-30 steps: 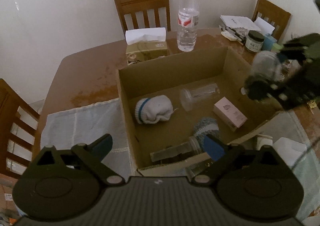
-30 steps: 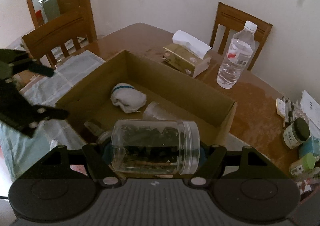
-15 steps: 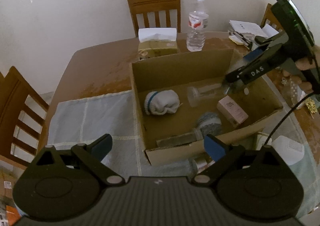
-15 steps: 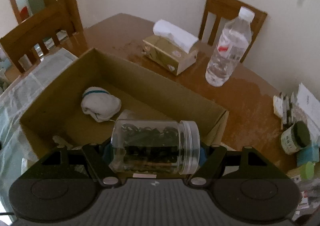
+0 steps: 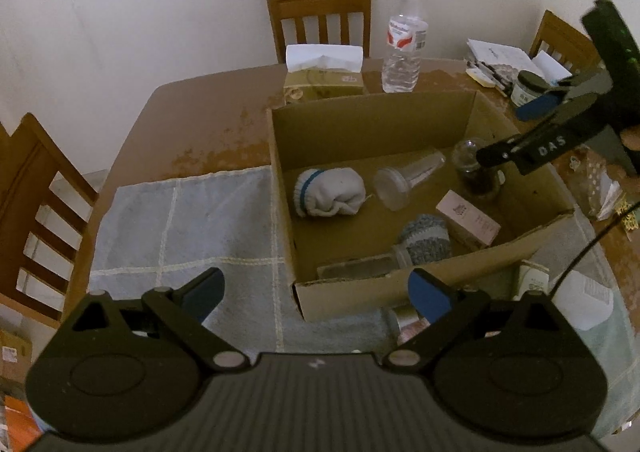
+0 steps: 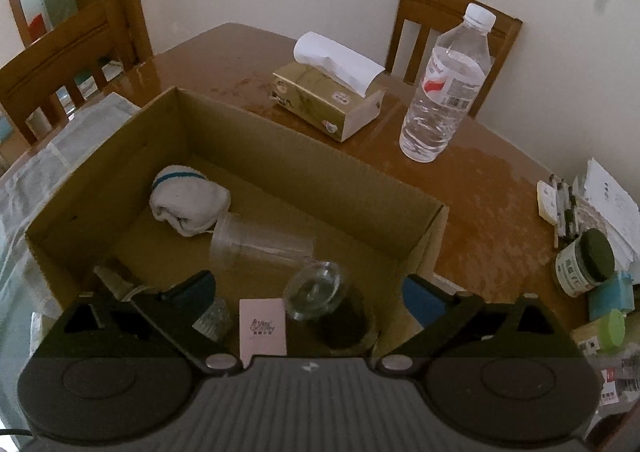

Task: Organize objects
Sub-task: 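Withdraw both grippers from the box toward the remaining items on the cloth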

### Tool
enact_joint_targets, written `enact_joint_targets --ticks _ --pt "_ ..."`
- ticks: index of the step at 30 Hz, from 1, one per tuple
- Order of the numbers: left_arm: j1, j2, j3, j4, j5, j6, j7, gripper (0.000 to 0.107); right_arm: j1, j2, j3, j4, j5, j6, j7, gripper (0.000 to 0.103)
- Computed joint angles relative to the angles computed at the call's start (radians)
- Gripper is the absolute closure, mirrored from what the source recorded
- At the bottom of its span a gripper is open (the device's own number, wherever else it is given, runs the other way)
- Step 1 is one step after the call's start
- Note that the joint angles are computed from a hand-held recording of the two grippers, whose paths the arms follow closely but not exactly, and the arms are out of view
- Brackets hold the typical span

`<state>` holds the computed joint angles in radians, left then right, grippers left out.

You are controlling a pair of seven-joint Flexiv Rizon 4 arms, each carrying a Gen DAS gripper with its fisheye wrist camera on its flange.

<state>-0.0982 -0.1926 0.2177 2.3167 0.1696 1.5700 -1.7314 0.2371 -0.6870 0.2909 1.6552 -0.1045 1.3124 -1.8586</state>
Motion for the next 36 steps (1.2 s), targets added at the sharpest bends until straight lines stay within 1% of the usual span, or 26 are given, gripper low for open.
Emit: enact_joint_targets --ticks 5,9,10,12,13,16,19,20,21,23,24,26,28,29,31,32,34,35,36 --pt "-0.023 -0.008 0.027 0.012 0.021 0.037 -0.020 0.008 -0.001 0.037 -0.001 0.062 0.012 0.044 0.010 0.000" --pt "-0.093 -0.024 0.107 0.000 0.080 0.042 -0.077 0.007 -0.002 0.076 -0.005 0.138 0.012 0.115 0.034 0.000" --pt "-0.099 -0.025 0.114 0.002 0.087 0.044 -0.086 0.007 0.000 0.087 -0.009 0.159 0.012 0.132 0.046 0.000" --pt "-0.080 -0.023 0.094 0.022 0.078 0.062 -0.075 0.007 0.002 0.109 -0.017 0.203 0.007 0.169 0.068 0.000" --pt "-0.083 -0.026 0.097 0.028 0.078 0.072 -0.074 0.007 0.010 0.122 -0.030 0.232 0.002 0.196 0.085 0.000" --pt "-0.142 -0.043 0.158 0.029 0.099 0.080 -0.090 0.007 0.007 0.151 -0.036 0.298 -0.008 0.247 0.127 0.000" --pt "-0.192 -0.062 0.207 0.035 0.108 0.095 -0.103 0.007 0.031 0.179 -0.074 0.362 -0.026 0.276 0.191 0.000" --pt "-0.190 -0.065 0.202 0.044 0.099 0.102 -0.100 0.007 0.054 0.188 -0.104 0.387 -0.035 0.292 0.220 0.000" --pt "-0.174 -0.066 0.182 0.055 0.082 0.111 -0.086 0.007 0.072 0.195 -0.128 0.406 -0.044 0.302 0.244 0.000" --pt "-0.140 -0.068 0.140 0.083 0.047 0.138 -0.059 0.007 0.137 0.211 -0.206 0.460 -0.057 0.339 0.306 0.000" --pt "-0.139 -0.072 0.135 0.092 0.033 0.147 -0.053 0.007 0.168 0.219 -0.243 0.485 -0.062 0.356 0.334 0.000" --pt "-0.145 -0.084 0.132 0.106 0.010 0.168 -0.039 0.007 0.264 0.229 -0.350 0.542 -0.061 0.406 0.395 0.000" --pt "-0.151 -0.097 0.128 0.115 -0.010 0.182 -0.021 0.007 0.307 0.234 -0.395 0.581 -0.054 0.430 0.430 0.000" --pt "-0.164 -0.106 0.135 0.117 -0.021 0.190 -0.014 0.007 0.341 0.234 -0.430 0.602 -0.047 0.449 0.441 0.000" --pt "-0.182 -0.126 0.140 0.119 -0.042 0.209 0.003 0.007 0.459 0.227 -0.546 0.646 -0.008 0.492 0.450 0.000" --pt "-0.186 -0.136 0.138 0.119 -0.055 0.216 0.010 0.007 0.499 0.222 -0.583 0.660 0.017 0.506 0.448 0.000" --pt "-0.165 -0.150 0.110 0.122 -0.079 0.235 0.022 0.007 0.538 0.212 -0.615 0.676 0.064 0.526 0.443 0.000" --pt "-0.141 -0.159 0.085 0.123 -0.088 0.247 0.026 0.007 0.543 0.210 -0.617 0.678 0.085 0.527 0.446 0.000" --pt "-0.141 -0.169 0.082 0.121 -0.106 0.250 0.030 0.007 0.540 0.209 -0.612 0.677 0.103 0.528 0.452 0.000"
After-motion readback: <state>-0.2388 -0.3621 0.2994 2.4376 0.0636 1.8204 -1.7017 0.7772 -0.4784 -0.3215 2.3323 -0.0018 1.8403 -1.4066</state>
